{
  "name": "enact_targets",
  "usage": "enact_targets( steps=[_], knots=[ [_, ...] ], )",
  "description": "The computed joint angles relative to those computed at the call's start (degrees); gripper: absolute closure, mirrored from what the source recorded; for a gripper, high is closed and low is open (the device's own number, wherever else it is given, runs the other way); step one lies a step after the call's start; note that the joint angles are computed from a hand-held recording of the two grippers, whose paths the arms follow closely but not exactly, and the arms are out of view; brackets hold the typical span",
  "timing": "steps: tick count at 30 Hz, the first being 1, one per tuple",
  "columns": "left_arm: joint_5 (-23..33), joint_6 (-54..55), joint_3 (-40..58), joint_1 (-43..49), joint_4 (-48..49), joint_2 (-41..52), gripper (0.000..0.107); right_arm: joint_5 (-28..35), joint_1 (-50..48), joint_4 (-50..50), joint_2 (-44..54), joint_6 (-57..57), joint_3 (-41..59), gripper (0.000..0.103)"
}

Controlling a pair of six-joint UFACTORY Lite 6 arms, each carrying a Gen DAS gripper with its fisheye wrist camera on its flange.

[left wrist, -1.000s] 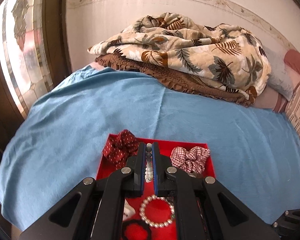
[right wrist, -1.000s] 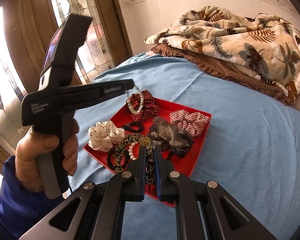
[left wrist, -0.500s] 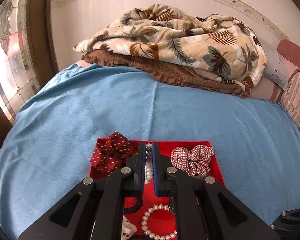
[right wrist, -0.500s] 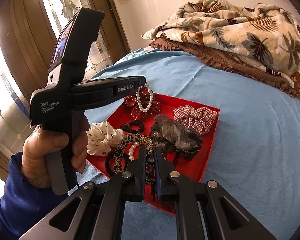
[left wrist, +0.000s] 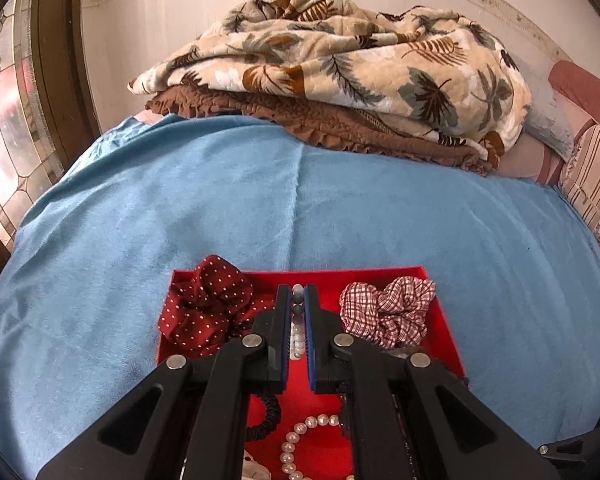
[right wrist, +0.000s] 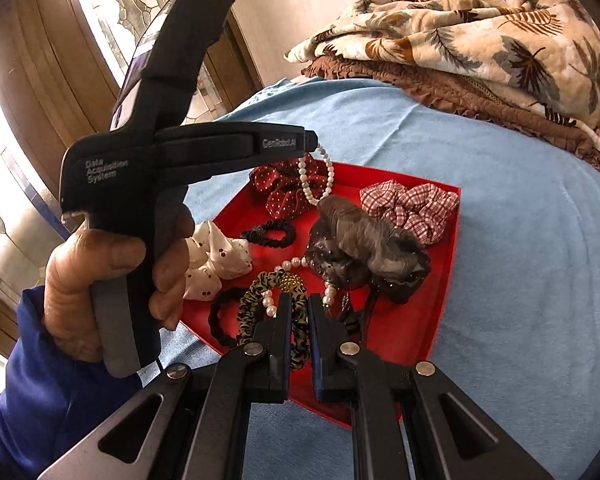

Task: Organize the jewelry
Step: 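Lower both items into the red tray and open both tools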

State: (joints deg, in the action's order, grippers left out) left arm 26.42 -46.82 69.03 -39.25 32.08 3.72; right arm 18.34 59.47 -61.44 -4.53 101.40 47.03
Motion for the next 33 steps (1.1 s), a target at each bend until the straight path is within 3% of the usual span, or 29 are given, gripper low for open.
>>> enact_targets(
  steps=[21,23,25,27,31,33],
  knots=[
    [-1.5,3.5,2.3,1.5,-3.4,8.6,0.1,-2.7,-1.3,-13.9,9.4,12.8,1.6,0.094],
    [-1.6,3.6,2.3,1.5,-3.6,8.7,0.091,-2.8,-1.3,-14.3,9.3,13.3,1.5,0.094],
    [-1.6,2.5,2.4,1.3,-2.7,8.6,0.068,-2.6,-1.1,-14.1,9.3,13.3,1.6,0.094],
    [-2.4,2.2,1.7,1.5,-2.7,7.8,0.059,-2.7,-1.3,-14.3,9.5,13.3,1.8,0.094],
    [-3.7,6.1,1.2,2.1,-7.5,6.6,0.058,-2.9,-1.4,-15.5,9.1,14.7,1.3,0.094],
    [-3.5,5.4,0.9,1.9,-7.0,6.0,0.057,-3.4,-1.6,-16.2,8.5,15.6,0.9,0.089]
  ],
)
